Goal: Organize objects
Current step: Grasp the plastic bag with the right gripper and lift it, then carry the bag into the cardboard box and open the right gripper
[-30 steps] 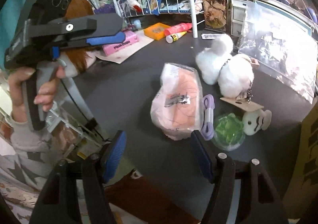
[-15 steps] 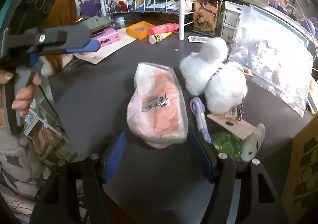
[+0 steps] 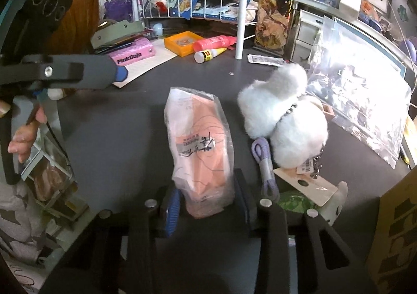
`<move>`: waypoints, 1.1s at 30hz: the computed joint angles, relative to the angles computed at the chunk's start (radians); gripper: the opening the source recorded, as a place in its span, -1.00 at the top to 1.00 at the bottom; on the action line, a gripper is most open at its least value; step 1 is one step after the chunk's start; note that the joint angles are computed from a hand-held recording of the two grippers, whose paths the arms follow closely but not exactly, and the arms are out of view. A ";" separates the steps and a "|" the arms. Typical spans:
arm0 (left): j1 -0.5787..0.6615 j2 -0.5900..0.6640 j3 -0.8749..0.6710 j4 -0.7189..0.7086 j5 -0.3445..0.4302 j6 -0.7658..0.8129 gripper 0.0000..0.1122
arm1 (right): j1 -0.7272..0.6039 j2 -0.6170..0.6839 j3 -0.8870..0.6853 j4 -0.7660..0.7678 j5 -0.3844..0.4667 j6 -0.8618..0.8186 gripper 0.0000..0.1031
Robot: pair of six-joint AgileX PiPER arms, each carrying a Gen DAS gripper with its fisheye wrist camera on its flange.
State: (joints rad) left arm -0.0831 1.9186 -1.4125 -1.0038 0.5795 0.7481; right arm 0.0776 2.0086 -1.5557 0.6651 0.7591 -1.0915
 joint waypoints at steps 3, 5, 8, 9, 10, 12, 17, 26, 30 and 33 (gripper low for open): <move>-0.010 0.002 -0.001 0.007 0.004 -0.009 -0.62 | -0.007 -0.011 0.015 0.018 0.008 -0.022 0.41; -0.019 0.000 0.002 0.006 0.003 -0.012 -0.62 | -0.014 -0.023 0.031 0.040 0.014 -0.045 0.41; -0.030 -0.014 0.015 -0.012 -0.001 -0.001 -0.62 | -0.023 -0.053 0.059 0.077 0.021 -0.088 0.41; -0.034 -0.021 0.021 -0.024 -0.001 0.010 -0.62 | -0.029 -0.069 0.071 0.097 0.027 -0.112 0.41; -0.037 -0.027 0.026 -0.033 -0.002 0.017 -0.62 | -0.032 -0.080 0.078 0.109 0.033 -0.124 0.42; -0.045 -0.042 0.032 -0.048 -0.004 0.028 -0.61 | -0.044 -0.103 0.084 0.142 0.069 -0.157 0.41; -0.075 -0.095 0.048 -0.065 -0.037 0.034 -0.45 | -0.066 -0.175 0.117 0.189 0.100 -0.242 0.42; -0.169 -0.154 -0.025 0.082 -0.101 -0.129 -0.05 | -0.171 -0.243 0.092 0.297 0.210 -0.374 0.47; -0.233 -0.137 -0.125 0.274 -0.112 -0.314 0.06 | -0.225 -0.280 0.087 0.339 0.246 -0.418 0.49; -0.276 -0.103 -0.225 0.382 -0.091 -0.416 0.11 | -0.271 -0.282 0.053 0.360 0.274 -0.428 0.49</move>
